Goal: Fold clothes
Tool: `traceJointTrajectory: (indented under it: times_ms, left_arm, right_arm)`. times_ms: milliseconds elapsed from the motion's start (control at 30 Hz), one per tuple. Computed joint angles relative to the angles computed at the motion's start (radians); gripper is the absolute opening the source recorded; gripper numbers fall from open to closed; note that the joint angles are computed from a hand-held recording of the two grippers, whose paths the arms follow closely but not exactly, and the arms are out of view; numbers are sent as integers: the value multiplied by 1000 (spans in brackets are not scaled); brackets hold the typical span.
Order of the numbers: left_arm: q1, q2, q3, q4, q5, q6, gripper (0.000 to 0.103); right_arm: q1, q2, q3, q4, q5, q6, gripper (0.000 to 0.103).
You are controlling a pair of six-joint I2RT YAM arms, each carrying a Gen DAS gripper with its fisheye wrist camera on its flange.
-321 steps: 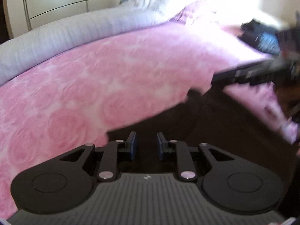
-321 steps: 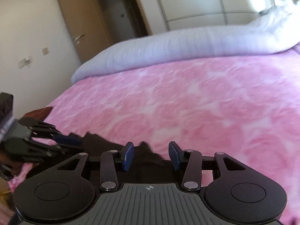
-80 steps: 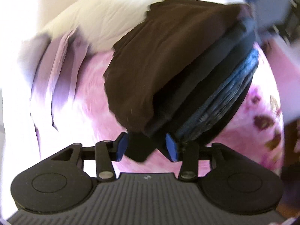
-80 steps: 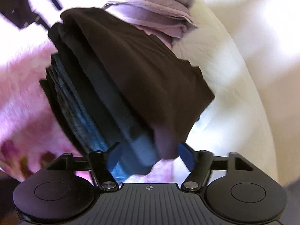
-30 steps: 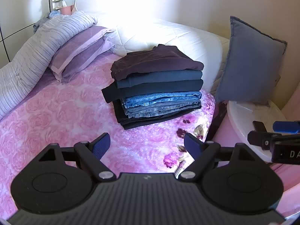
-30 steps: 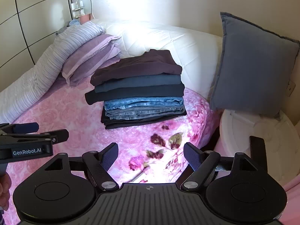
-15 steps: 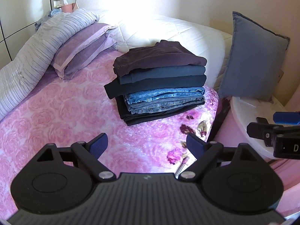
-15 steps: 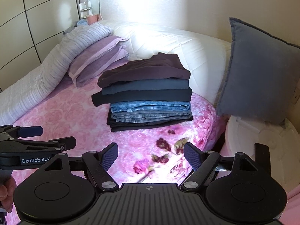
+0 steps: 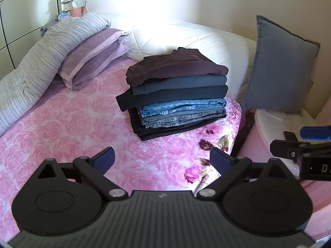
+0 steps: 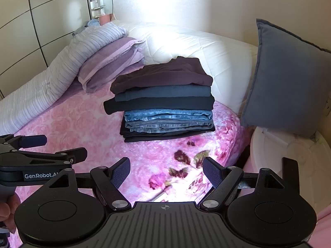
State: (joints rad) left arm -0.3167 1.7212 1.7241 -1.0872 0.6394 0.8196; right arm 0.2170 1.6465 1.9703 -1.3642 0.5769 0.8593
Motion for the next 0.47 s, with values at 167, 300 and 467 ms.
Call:
traceJointTrajectory:
  times_ms: [167, 300, 467]
  left_arm:
    - [1, 3, 6, -16, -8, 8, 99]
    - [11, 9, 13, -35, 1, 23, 99]
    - [20, 18, 22, -43, 29, 28, 100]
  right_arm:
    - [6, -4, -10, 0, -3, 12, 80]
    - [9, 1, -12, -6, -9, 15, 80]
    - [14, 9, -3, -14, -10, 15, 80]
